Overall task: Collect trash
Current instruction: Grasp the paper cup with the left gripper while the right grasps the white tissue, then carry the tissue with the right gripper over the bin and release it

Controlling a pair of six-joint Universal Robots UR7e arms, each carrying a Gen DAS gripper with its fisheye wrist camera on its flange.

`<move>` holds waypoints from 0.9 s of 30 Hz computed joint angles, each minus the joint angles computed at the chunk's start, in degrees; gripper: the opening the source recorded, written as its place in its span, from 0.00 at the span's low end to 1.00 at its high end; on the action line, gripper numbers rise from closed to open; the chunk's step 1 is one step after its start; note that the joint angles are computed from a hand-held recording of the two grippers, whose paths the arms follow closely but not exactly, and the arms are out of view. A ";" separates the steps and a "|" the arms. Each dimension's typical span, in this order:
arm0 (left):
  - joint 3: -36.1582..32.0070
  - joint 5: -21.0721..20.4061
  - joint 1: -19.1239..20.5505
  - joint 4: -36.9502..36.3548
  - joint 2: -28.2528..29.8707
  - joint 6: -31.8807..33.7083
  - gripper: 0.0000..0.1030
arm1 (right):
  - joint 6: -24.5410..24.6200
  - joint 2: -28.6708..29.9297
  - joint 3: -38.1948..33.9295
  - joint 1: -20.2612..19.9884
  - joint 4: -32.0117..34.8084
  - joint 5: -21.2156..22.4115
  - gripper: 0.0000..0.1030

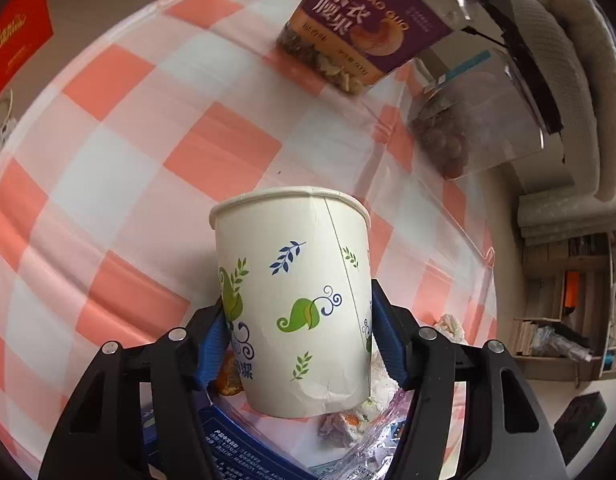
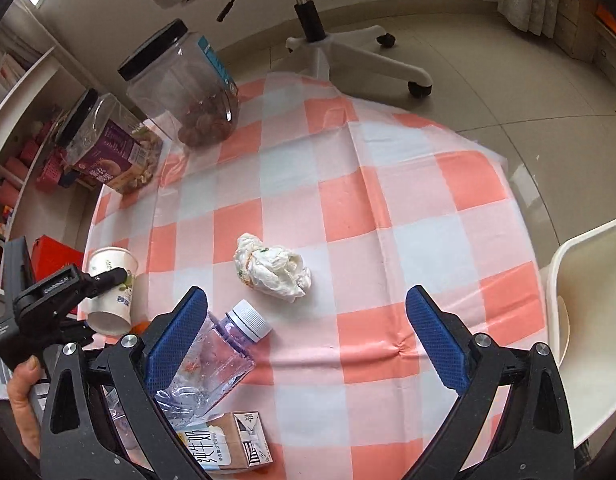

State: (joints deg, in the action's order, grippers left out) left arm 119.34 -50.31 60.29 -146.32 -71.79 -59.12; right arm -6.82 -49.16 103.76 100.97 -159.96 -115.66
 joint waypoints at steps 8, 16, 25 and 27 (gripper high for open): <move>1.91 14.71 -10.17 9.01 -5.48 -0.24 0.58 | -3.58 5.01 -3.36 0.89 -1.72 -0.63 0.86; 4.69 25.24 -19.35 18.36 -8.98 -3.36 0.59 | -5.72 8.06 -5.91 -0.70 1.27 0.11 0.40; 4.74 27.95 -20.26 17.20 -7.67 -2.21 0.59 | -6.33 4.03 -2.86 0.60 -1.84 4.16 0.39; 4.68 28.28 -20.58 18.59 -7.42 -3.13 0.59 | -6.15 2.87 -2.24 0.77 -1.88 5.83 0.39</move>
